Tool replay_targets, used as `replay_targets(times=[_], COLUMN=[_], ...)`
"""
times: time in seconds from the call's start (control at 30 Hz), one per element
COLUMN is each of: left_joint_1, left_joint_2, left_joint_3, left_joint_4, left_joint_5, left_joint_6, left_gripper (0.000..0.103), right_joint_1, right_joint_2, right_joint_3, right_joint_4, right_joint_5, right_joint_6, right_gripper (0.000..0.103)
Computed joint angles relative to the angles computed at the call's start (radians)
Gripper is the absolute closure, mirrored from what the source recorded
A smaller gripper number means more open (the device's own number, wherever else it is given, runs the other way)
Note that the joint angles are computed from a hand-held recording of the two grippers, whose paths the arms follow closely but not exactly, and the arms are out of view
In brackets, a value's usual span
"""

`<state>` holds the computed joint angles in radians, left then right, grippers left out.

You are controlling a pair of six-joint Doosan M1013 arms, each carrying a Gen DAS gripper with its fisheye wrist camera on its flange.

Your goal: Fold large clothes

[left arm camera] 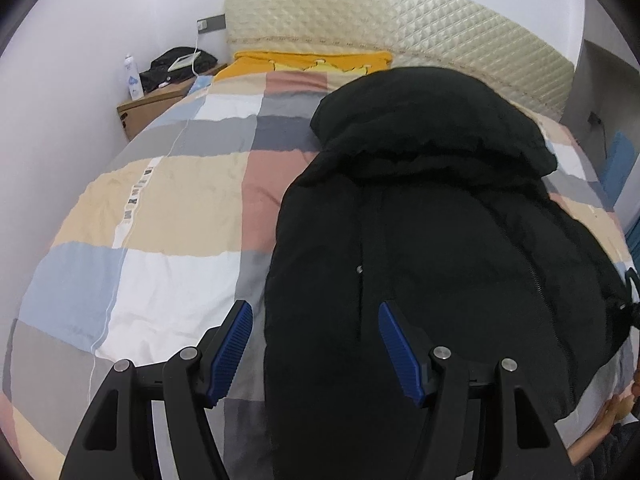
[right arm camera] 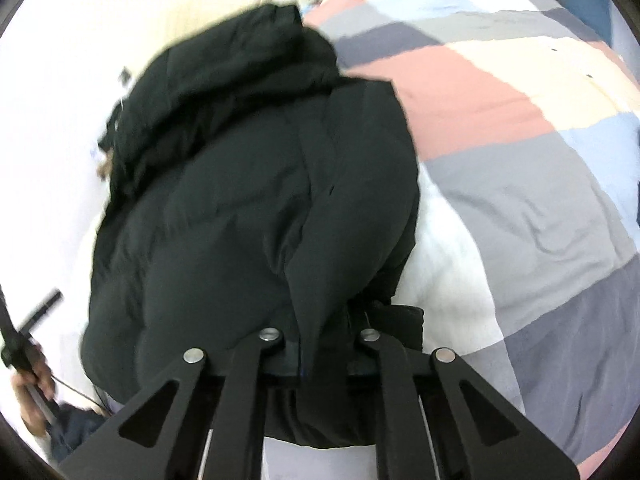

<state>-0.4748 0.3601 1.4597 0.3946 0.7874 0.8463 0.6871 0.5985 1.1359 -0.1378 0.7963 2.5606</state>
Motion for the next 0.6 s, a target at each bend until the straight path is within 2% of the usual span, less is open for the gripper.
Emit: replay_targets(times=[0.13, 0.3, 0.37, 0.47, 0.6], left_joint_1=[0.003, 0.038, 0.062, 0.111, 0.184], left_joint_2=[0.019, 0.046, 0.061, 0.082, 0.086], left_joint_3=[-0.014, -0.032, -0.042, -0.047, -0.004], left_joint_4=[0.017, -0.105, -0.219, -0.459, -0.78], left_joint_5=[0.057, 0.102, 0.123, 0.144, 0.124], left_joint_6=[-0.012, 0.036, 0.092, 0.176, 0.217], left_gripper=[0.038, 0.038, 0.038, 0.038, 0.036], right_joint_1=[-0.009, -0.009, -0.011, -0.016, -0.024], right_joint_2=[-0.024, -0.013, -0.007, -0.015, -0.024], right_joint_3=[0.033, 0.017, 0.011, 0.027, 0.045], right_joint_4=[-0.002, 0.016, 0.026, 0.051, 0.084], right_joint_5=[-0.042, -0.021, -0.012, -0.012, -0.023], right_joint_6=[0.028, 0.022, 0.025, 0.028, 0.03], right_gripper=[0.094, 0.093, 0.091, 0.087, 0.08])
